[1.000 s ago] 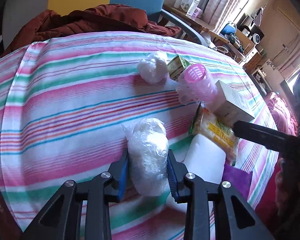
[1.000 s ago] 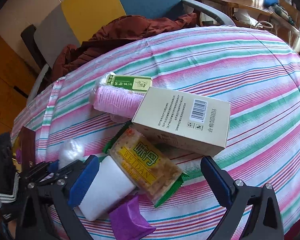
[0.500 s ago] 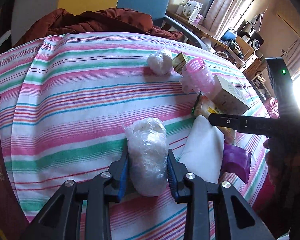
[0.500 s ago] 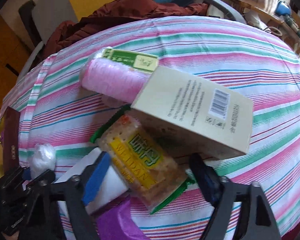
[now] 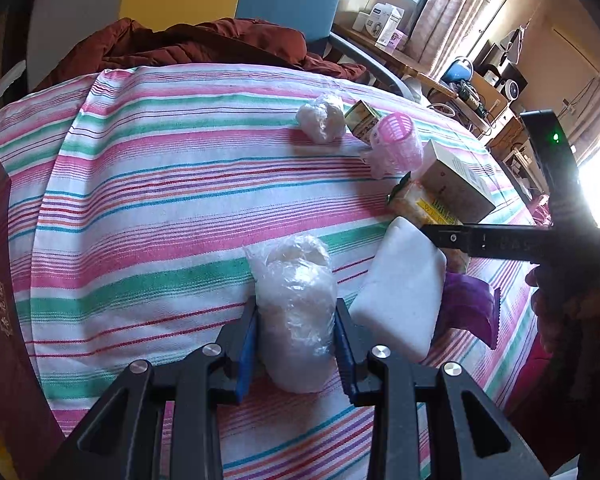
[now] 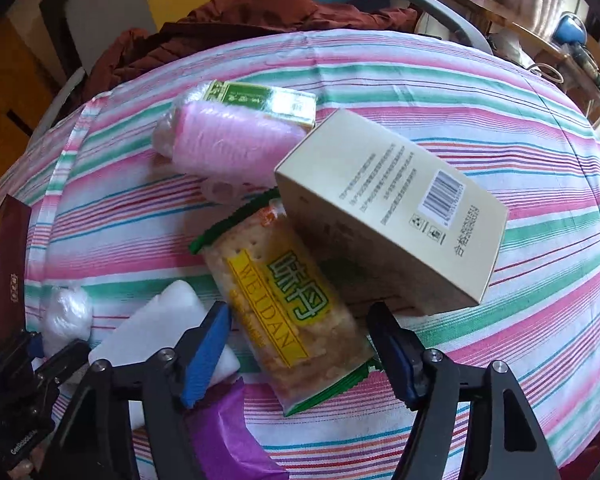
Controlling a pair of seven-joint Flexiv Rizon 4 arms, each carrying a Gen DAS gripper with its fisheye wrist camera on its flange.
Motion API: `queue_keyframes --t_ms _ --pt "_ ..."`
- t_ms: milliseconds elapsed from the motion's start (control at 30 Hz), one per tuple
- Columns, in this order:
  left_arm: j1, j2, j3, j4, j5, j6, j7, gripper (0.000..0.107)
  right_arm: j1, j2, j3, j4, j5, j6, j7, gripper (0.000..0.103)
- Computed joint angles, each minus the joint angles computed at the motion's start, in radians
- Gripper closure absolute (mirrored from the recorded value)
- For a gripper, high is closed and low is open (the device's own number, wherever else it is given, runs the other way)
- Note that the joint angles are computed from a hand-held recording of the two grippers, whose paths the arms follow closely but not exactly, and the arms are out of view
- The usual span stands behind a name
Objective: Organize objects
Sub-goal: 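Grasp a clear plastic bag of cotton with the left tool while the right tool grasps the WEIDAN cracker packet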
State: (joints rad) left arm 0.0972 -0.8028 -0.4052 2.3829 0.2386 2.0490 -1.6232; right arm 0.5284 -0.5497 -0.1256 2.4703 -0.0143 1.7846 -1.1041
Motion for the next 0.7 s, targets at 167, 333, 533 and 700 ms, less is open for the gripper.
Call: queue_keyframes --t_ms 167,333,533,700 --pt "-0.004 -0.004 0.003 0.0 0.001 0.01 -0.005 0.072 0.047 -0.009 -0.045 0.001 0.009 0.006 -0.014 0.03" --pt "-0.004 -0.01 0.006 -0.001 0.007 0.02 -0.008 0.072 0.077 -0.014 -0.069 0.006 0.013 0.018 -0.047 0.045" --pt "-0.007 0.016 0.009 0.015 -0.001 0.009 -0.018 0.074 0.058 -0.005 -0.034 0.009 0.014 0.05 -0.096 0.055" --pt "-0.023 0.061 0.034 0.062 0.005 0.053 -0.034 0.074 -0.012 -0.003 0.071 0.001 -0.007 0.163 -0.182 0.055"
